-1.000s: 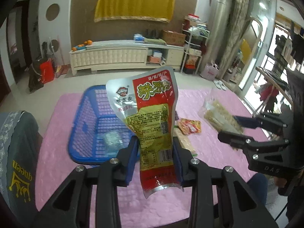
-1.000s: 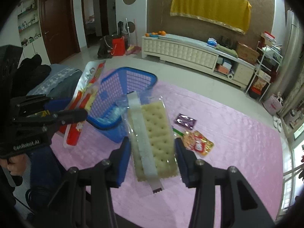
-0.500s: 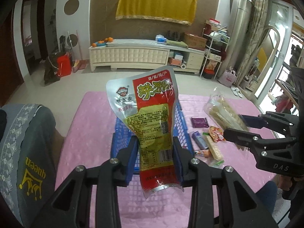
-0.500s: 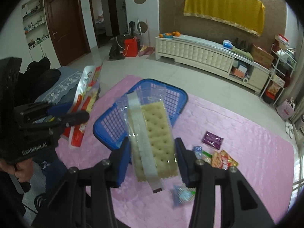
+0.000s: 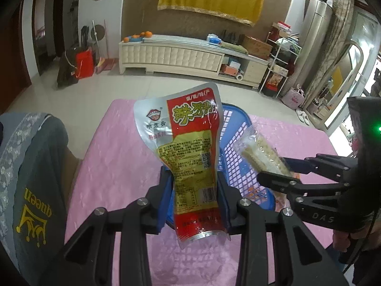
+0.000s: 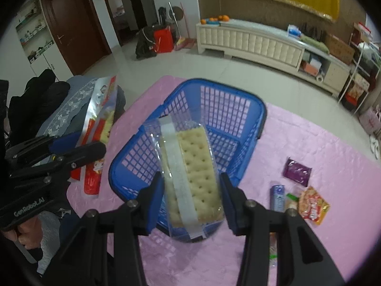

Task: Organize snacks
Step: 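Carry the red pouch and cracker pack over the basket, lowering the crackers in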

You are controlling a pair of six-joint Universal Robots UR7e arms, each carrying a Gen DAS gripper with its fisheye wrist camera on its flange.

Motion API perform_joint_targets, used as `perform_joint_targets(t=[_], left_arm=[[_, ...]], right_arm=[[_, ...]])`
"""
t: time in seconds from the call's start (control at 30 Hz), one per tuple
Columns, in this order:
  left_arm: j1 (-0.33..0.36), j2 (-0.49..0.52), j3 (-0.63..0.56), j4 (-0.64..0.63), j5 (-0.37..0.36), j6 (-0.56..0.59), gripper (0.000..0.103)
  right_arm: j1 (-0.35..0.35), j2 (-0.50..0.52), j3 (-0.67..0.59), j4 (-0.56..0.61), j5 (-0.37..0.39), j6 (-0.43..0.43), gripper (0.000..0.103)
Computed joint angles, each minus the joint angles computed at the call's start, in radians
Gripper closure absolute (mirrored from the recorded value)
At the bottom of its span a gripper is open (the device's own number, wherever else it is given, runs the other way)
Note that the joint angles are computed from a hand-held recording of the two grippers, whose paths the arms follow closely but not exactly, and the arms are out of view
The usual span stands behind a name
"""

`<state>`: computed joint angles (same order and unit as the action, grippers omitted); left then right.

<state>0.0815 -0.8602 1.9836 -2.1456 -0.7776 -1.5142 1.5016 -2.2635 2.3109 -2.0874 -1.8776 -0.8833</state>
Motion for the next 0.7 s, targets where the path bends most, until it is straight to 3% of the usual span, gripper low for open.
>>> perform_joint_targets(t=[0.27,0.57,0.63,0.7], left_arm=[[-0.007,-0.022,0.027,0.015,0.004,-0.041,0.07],[-0.029,-0.045,0.045,0.082,-0.027,-0.122,0.07],[-0.035,-0.049,0.043,0.116,-0.035,-0.148,0.07],[-0.043,-0.053,0.041,0.14,-0.045,-0.169,0.07]], right_arm=[[0.068,0.091,0.067,-0.084,-0.087,0.14,0.052],[0.079,0.13,0.119,-0.106,-0.142,0.218,0.052],[0.098,0.144,0.12,-0.093,-0.169,0.24,0.05],[0.11,0.142,0.124,-0.079,-0.172,0.234,0.035]])
